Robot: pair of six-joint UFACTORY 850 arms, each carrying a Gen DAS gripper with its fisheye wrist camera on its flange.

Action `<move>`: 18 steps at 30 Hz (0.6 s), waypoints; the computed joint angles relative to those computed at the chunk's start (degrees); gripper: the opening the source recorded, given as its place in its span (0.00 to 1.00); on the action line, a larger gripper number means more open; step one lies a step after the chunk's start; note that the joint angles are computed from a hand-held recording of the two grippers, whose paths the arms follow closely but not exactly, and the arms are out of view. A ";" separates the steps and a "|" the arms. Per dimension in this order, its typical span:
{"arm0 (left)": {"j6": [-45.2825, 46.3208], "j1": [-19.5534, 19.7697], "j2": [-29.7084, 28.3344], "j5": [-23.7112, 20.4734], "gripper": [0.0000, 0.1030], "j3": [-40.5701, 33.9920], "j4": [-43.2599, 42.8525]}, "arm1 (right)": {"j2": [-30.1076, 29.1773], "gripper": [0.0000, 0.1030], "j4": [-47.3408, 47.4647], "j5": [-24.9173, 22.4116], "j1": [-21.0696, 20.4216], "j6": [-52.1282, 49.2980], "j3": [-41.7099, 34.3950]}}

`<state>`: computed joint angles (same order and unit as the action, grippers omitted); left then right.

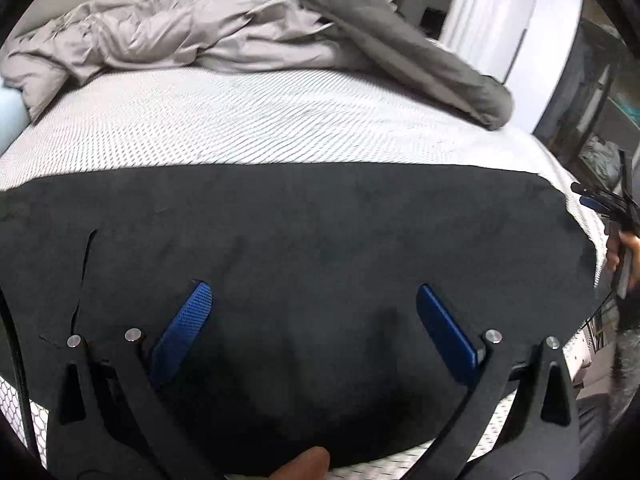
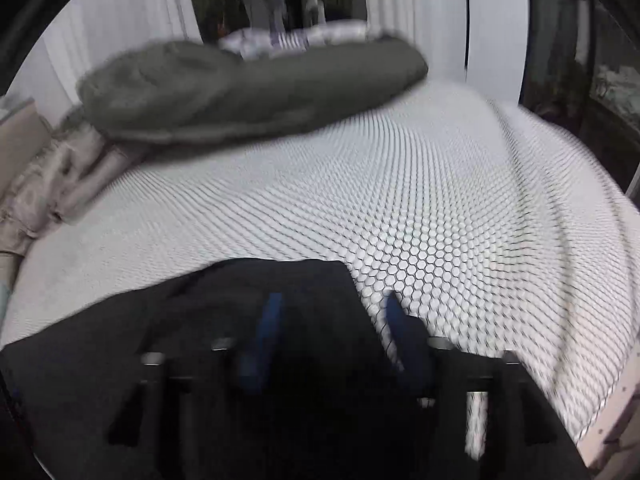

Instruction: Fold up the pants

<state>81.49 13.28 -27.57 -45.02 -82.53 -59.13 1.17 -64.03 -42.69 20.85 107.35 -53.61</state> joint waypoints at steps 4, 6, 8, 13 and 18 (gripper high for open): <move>1.31 -2.48 2.44 -3.61 0.99 2.64 1.17 | 0.06 0.98 0.02 0.81 8.67 -0.92 -0.36; 3.30 -4.01 3.72 -4.98 0.99 4.32 1.67 | -3.05 0.98 -0.99 3.15 11.31 -0.31 -1.94; 4.41 -6.12 4.72 -4.09 0.99 5.92 3.02 | -4.76 0.98 0.23 5.66 12.91 -1.99 -2.11; 2.31 -9.77 5.64 3.18 0.99 8.49 8.40 | -14.56 0.98 4.61 7.19 15.07 -15.51 -8.65; 3.67 -8.14 5.38 2.22 0.99 8.34 8.59 | -12.55 0.98 3.53 4.99 14.88 -18.17 -4.90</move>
